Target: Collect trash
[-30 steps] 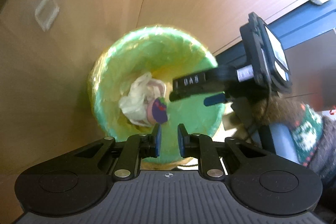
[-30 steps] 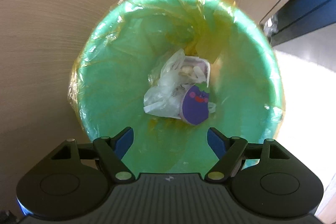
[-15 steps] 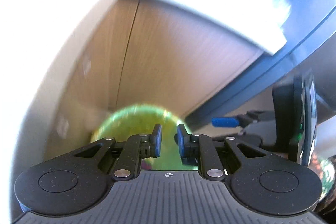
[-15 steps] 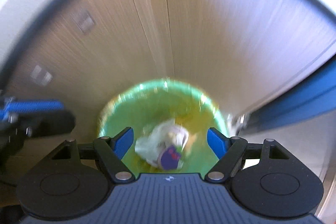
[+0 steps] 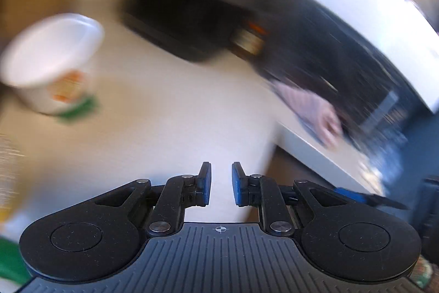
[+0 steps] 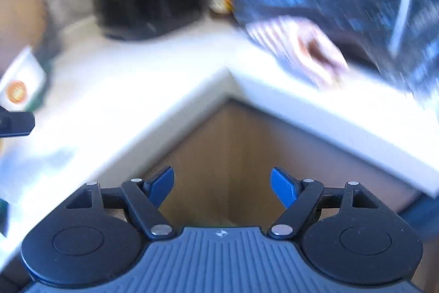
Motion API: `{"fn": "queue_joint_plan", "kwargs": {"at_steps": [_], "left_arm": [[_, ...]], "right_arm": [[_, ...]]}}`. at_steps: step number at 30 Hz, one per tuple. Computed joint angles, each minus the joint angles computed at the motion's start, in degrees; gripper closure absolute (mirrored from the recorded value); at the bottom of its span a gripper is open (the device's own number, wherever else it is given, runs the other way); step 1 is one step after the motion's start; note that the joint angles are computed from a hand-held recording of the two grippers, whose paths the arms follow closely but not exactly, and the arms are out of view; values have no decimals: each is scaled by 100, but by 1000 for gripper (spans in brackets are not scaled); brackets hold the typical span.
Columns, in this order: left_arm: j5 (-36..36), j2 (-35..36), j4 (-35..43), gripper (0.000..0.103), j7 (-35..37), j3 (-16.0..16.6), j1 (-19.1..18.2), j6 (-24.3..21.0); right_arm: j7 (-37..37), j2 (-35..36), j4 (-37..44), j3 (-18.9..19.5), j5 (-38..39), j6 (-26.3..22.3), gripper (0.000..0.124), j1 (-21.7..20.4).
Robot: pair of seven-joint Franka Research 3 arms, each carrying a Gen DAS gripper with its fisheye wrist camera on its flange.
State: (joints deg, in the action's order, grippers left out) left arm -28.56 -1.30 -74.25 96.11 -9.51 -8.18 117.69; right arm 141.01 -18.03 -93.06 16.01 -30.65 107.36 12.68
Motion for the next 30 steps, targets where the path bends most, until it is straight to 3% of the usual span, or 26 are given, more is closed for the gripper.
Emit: {"fn": "queue_joint_plan", "kwargs": {"at_steps": [5, 10, 14, 21, 26, 30], "left_arm": [[802, -104, -1, 84, -782, 194, 267, 150], [1399, -180, 24, 84, -1918, 370, 570, -355], [1542, -305, -76, 84, -2514, 497, 768, -649], [1806, -845, -625, 84, -2804, 658, 919, -683], [1861, -1090, -859, 84, -2792, 760, 932, -835], [1811, -1235, -1029, 84, -2726, 819, 912, -973]], "right_arm": [[-666, 593, 602, -21, -426, 602, 34, 170], [-1274, 1333, 1307, -175, -297, 907, 34, 589], [-1173, 1527, 1333, -403, 123, 1421, 34, 898], [-1570, 1802, 1491, -621, 977, 1783, 34, 1229], [-2370, 1895, 1487, -641, 2002, 2141, 34, 1348], [-2938, 2163, 1761, -609, 2725, 2161, 34, 1478]]}}
